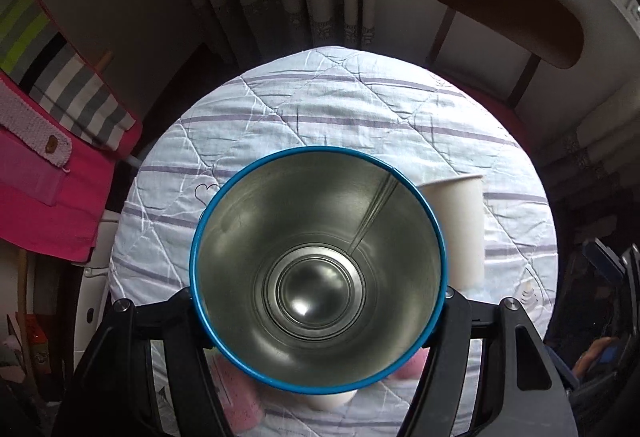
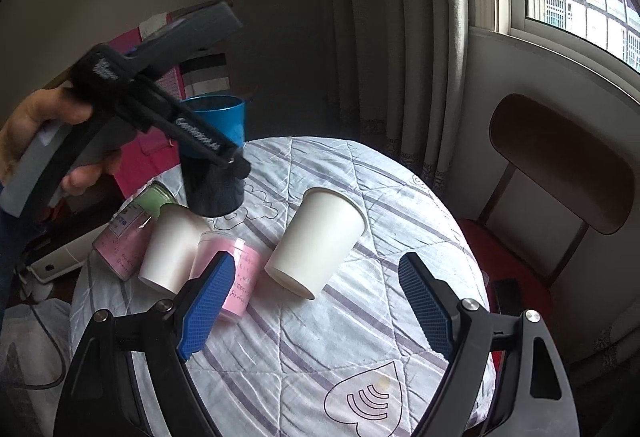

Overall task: Flip cup upright
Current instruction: 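Lift the blue tumbler with the left gripper and tilt its opening up, then lower the blue tumbler onto its side near the right gripper and release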

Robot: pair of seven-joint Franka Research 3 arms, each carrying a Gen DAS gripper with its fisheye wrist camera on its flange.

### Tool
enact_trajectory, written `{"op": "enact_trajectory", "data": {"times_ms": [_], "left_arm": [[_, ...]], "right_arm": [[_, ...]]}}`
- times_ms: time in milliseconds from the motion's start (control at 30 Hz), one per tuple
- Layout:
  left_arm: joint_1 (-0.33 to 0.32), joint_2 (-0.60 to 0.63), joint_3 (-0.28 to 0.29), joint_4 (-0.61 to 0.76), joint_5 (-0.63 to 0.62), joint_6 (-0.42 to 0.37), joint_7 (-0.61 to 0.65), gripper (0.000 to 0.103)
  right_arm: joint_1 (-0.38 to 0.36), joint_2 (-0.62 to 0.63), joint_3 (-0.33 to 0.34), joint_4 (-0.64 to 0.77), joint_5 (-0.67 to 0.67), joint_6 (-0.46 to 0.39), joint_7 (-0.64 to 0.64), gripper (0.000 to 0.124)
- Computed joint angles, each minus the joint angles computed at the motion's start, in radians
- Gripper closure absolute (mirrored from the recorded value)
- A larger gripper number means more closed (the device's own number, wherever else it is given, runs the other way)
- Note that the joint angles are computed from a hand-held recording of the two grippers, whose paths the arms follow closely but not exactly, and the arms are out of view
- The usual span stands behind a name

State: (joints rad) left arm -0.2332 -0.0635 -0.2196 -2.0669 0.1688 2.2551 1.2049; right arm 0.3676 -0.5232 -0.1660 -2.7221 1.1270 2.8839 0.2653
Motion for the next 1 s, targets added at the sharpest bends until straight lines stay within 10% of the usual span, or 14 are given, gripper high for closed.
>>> {"op": "enact_trajectory", "data": {"times_ms": [400,667,1000], "left_arm": [[-0.137,-0.285,-0.019,-0.227,-0.159,-0.115,0.040,0.035],[-0.238,-0.239,-0.020,-0.312,-0.386,-0.106,0.136,0.035],[-0.207,-0.118,-0.035,-0.323,-0.458,0.030,0.146,0.024]], "right_arm": [[-0.050,-0.105,0.005,-0.087,-0.131,-0.043,0.092,0.039],[-0.076,-0.161,-0.003,-0.140,-0.257,-0.059,0.173,0.039],[-0.094,-0.185,-0.022,-0.167,-0.354,-0.072,0.239,0.039]]}}
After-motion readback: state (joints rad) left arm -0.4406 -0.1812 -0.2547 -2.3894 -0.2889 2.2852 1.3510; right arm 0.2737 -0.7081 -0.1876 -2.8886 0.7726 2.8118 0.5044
